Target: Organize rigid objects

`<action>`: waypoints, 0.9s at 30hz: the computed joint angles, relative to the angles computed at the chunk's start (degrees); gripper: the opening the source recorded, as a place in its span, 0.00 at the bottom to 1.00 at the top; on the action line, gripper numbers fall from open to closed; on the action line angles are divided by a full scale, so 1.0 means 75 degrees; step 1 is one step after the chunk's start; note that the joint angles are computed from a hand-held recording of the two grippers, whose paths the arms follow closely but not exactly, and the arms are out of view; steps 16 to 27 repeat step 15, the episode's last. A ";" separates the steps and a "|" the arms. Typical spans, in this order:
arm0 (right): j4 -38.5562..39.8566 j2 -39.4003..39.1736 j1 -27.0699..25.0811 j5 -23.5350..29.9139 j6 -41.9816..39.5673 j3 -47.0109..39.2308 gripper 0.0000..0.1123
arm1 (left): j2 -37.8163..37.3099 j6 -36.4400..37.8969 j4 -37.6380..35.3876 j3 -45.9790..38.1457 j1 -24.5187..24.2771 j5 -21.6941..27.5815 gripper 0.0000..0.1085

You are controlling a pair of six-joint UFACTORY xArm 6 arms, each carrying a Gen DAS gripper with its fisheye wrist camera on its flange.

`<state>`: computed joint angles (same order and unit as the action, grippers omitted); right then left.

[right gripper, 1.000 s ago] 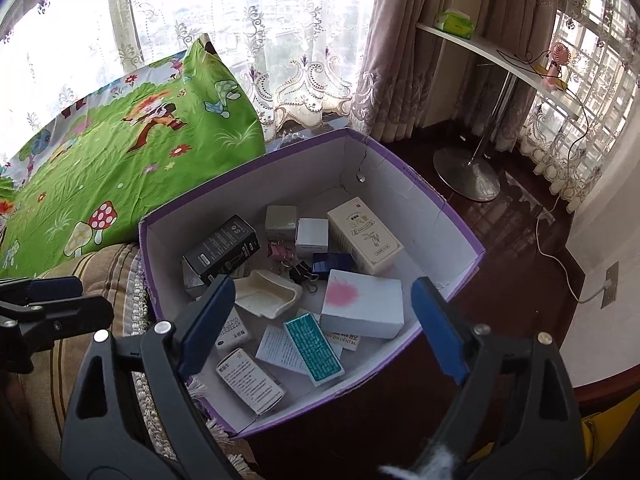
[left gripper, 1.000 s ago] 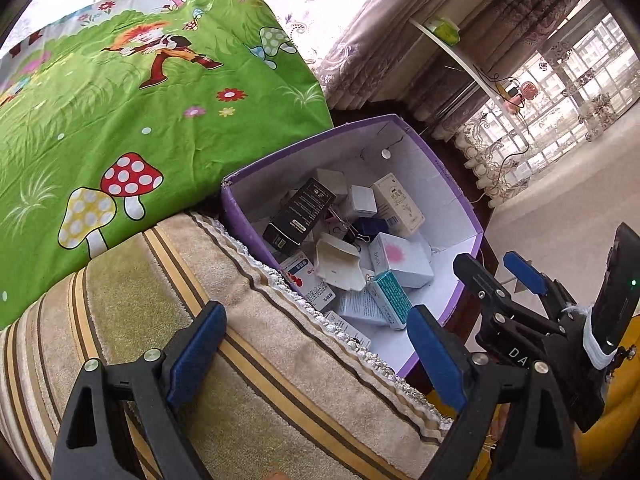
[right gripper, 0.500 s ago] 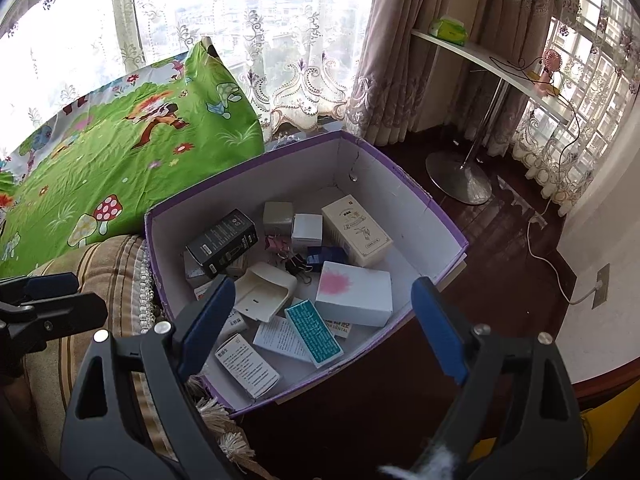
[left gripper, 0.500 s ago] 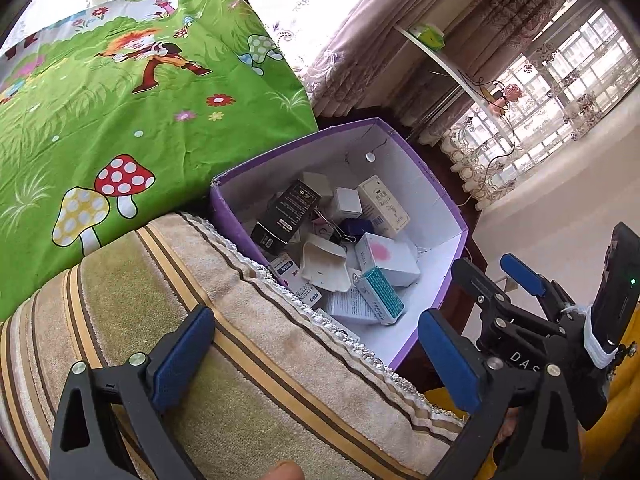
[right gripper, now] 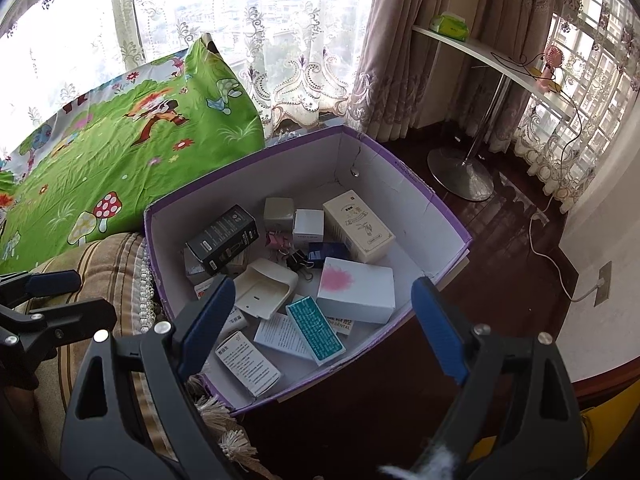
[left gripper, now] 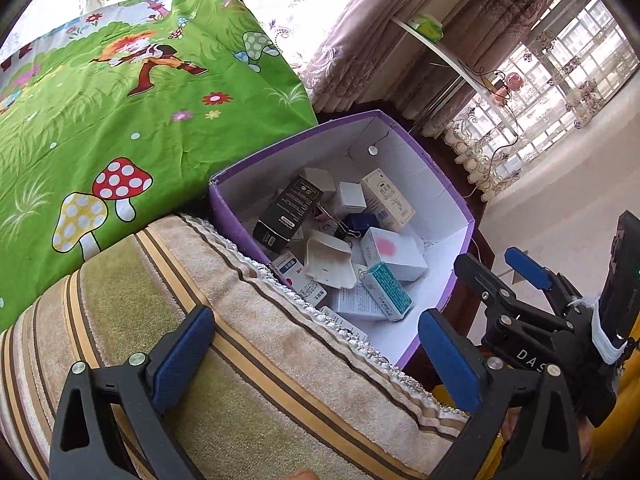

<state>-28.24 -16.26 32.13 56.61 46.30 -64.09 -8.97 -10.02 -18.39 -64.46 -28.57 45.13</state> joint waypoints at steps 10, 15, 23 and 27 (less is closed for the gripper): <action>0.0056 -0.0004 -0.0036 -0.0061 -0.0005 0.0044 0.81 | 0.0067 0.0168 -0.0026 -0.0054 -0.0032 0.0000 0.95; 0.0140 -0.0057 -0.0077 -0.0179 0.0024 0.0137 0.81 | 0.0187 0.0470 -0.0034 -0.0171 -0.0121 0.0004 0.95; 0.0140 -0.0057 -0.0077 -0.0179 0.0024 0.0137 0.81 | 0.0187 0.0470 -0.0034 -0.0171 -0.0121 0.0004 0.95; 0.0140 -0.0057 -0.0077 -0.0179 0.0024 0.0137 0.81 | 0.0187 0.0470 -0.0034 -0.0171 -0.0121 0.0004 0.95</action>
